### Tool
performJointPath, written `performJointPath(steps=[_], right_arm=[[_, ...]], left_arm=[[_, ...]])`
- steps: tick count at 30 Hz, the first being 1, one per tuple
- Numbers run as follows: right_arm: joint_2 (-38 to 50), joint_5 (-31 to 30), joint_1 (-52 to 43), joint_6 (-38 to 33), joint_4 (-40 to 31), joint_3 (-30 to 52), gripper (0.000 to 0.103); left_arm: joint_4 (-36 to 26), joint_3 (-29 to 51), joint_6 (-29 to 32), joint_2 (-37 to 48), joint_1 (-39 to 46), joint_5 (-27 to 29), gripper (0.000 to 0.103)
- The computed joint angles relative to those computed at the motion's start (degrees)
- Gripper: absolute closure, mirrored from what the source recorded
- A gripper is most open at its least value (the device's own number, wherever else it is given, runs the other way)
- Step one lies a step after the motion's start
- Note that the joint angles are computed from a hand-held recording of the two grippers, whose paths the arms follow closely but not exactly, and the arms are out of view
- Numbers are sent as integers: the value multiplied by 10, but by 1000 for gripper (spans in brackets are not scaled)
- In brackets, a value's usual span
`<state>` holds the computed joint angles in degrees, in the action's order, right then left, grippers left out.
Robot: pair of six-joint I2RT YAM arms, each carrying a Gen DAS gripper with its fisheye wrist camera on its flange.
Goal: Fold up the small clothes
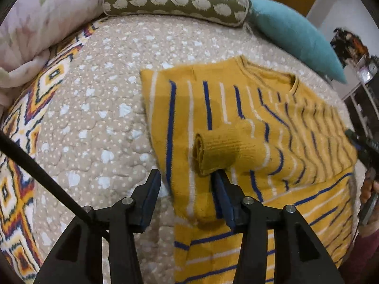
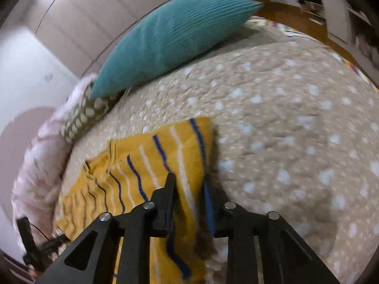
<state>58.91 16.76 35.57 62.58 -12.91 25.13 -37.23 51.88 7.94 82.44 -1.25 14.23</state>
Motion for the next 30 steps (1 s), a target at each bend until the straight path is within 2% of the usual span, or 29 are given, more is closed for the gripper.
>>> performJointPath(steps=[2,6,8,9,10,11,12,13,18,21,23,25,26,27,28,30], right_arm=[[-29,19,24,-3,-41,11,65],[-33,81,98,-11,-138,58,48],[-41,104,132,4,-179,70,38],[-47,108,141,8,-187,70,38],[-64,111,149,14,-197,64,38],[-68,109,155,21,-193,57,38],[-78,107,161,27,-196,51,38],[-85,103,164,29,-197,46,38],[-81,131,185,43,-222,59,38],[-87,139,190,63,-242,66,38],[-81,111,175,55,-218,57,38],[-49,60,148,28,-169,46,38],[-23,37,132,17,-141,40,51],[-6,33,127,19,-136,39,69],[3,36,127,21,-138,39,83],[-9,88,158,30,-153,38,84]], left_arm=[[-6,1,4,-11,14,15,43],[-11,13,-9,-16,23,60,42],[-11,15,-24,-8,2,59,42],[-9,17,-32,0,-14,48,42],[-6,21,-43,12,-35,32,49],[-5,22,-51,18,-53,20,70],[-4,25,-56,24,-67,9,81],[-9,35,-66,29,-79,6,95],[7,40,-77,-32,-75,37,99],[1,44,-57,-27,-78,-29,99],[-1,45,-64,13,-71,-59,99],[-4,42,-66,44,-54,-50,100],[3,34,-67,48,-48,-50,100],[11,28,-67,47,-47,-50,100],[15,23,-63,41,-46,-50,100],[15,19,-59,32,-49,-60,100]])
